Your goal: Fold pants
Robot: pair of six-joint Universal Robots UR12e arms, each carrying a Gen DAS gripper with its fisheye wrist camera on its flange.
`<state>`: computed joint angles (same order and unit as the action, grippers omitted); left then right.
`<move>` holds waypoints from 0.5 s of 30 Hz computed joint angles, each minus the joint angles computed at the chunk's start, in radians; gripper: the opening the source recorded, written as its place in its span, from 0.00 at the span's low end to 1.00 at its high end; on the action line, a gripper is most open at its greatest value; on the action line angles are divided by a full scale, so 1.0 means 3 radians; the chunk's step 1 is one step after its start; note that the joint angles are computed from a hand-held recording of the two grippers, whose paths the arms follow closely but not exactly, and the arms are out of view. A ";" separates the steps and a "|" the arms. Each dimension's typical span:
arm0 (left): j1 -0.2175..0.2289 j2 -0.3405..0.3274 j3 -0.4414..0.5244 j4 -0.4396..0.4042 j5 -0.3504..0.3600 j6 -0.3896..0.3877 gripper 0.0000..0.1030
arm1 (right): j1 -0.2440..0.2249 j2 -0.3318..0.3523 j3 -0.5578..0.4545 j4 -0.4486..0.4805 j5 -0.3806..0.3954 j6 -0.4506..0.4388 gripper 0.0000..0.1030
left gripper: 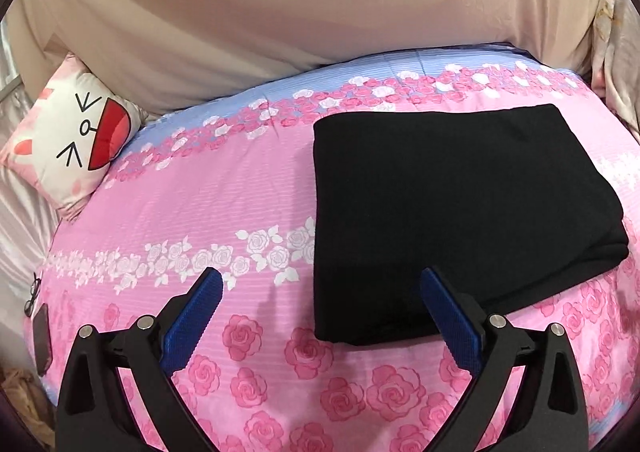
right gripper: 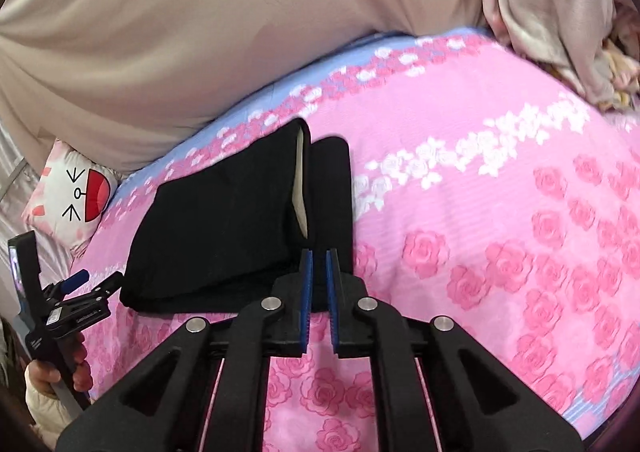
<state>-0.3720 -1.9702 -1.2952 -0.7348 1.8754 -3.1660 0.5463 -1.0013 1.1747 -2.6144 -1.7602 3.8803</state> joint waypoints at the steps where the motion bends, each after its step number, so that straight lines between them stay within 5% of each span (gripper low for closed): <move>1: 0.0000 0.0008 -0.0005 -0.0024 -0.0013 -0.0020 0.95 | 0.0002 0.0010 0.0000 0.0006 0.0021 -0.0016 0.08; 15: 0.0002 0.0042 -0.0067 -0.0032 -0.0015 -0.0113 0.95 | 0.0136 0.0144 -0.0323 0.0263 -0.0335 -0.0378 0.08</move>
